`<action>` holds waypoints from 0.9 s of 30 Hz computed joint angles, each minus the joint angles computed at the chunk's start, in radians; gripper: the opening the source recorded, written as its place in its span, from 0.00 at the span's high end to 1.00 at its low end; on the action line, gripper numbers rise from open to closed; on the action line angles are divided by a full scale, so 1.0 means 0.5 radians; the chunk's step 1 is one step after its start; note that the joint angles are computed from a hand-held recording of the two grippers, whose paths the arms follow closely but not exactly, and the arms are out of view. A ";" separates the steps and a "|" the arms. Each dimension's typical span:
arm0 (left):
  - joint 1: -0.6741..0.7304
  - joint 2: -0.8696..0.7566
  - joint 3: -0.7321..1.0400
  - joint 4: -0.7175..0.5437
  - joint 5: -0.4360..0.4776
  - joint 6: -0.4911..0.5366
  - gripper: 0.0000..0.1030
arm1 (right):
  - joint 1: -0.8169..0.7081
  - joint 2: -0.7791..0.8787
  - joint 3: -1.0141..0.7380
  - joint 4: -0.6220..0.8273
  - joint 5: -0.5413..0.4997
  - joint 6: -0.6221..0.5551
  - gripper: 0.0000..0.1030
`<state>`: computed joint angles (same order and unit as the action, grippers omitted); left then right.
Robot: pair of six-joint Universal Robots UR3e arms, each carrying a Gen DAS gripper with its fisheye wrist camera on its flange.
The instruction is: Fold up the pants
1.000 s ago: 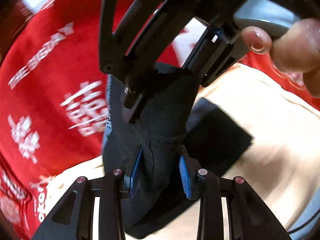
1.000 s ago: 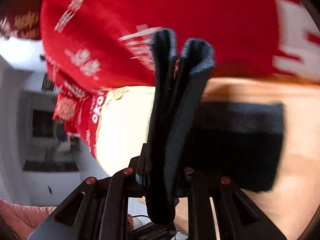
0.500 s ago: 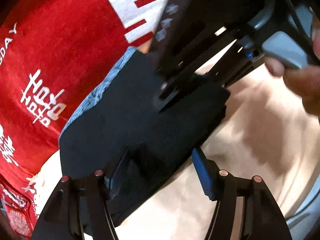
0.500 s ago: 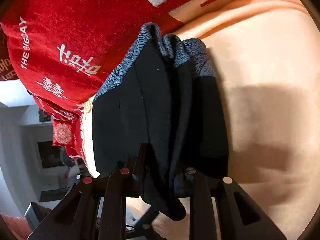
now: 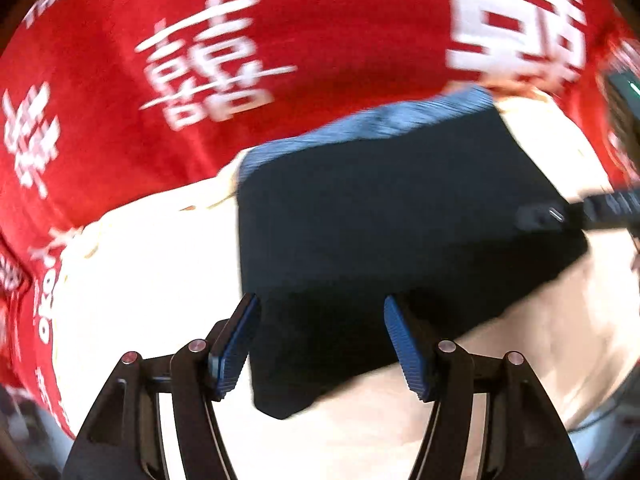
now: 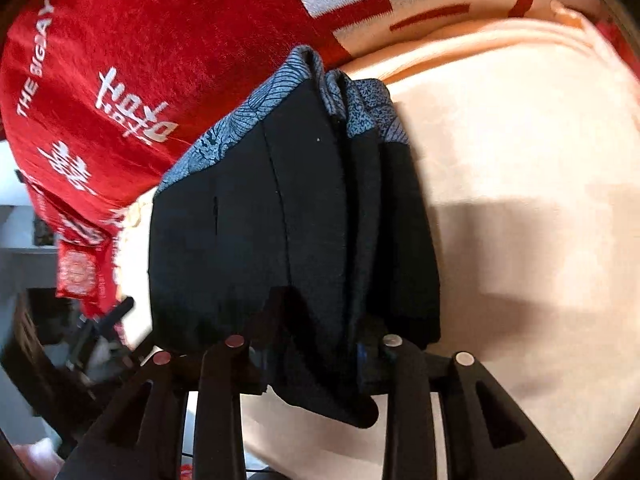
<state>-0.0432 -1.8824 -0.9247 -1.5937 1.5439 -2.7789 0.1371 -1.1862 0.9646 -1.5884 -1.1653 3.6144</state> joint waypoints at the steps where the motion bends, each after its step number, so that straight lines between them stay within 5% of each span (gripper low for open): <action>1: 0.046 -0.054 0.042 -0.011 0.007 -0.027 0.37 | 0.015 0.009 -0.034 0.030 -0.039 -0.003 0.65; 8: 0.201 -0.097 -0.134 0.068 -0.041 -0.146 0.35 | 0.231 0.162 -0.424 0.244 -0.459 0.040 0.56; 11: 0.135 -0.040 -0.339 0.307 0.099 -0.116 0.18 | 0.306 0.290 -0.696 0.427 -0.641 0.027 0.48; 19: 0.246 -0.192 -0.073 0.030 -0.030 -0.128 0.08 | 0.367 0.579 -1.262 0.787 -0.755 0.080 0.44; 23: 0.236 -0.199 -0.081 0.058 -0.017 -0.124 0.08 | 0.399 0.789 -1.672 1.045 -0.817 0.098 0.32; 27: 0.250 -0.215 -0.012 -0.023 -0.044 -0.135 0.08 | 0.370 0.716 -1.525 0.979 -0.784 0.132 0.32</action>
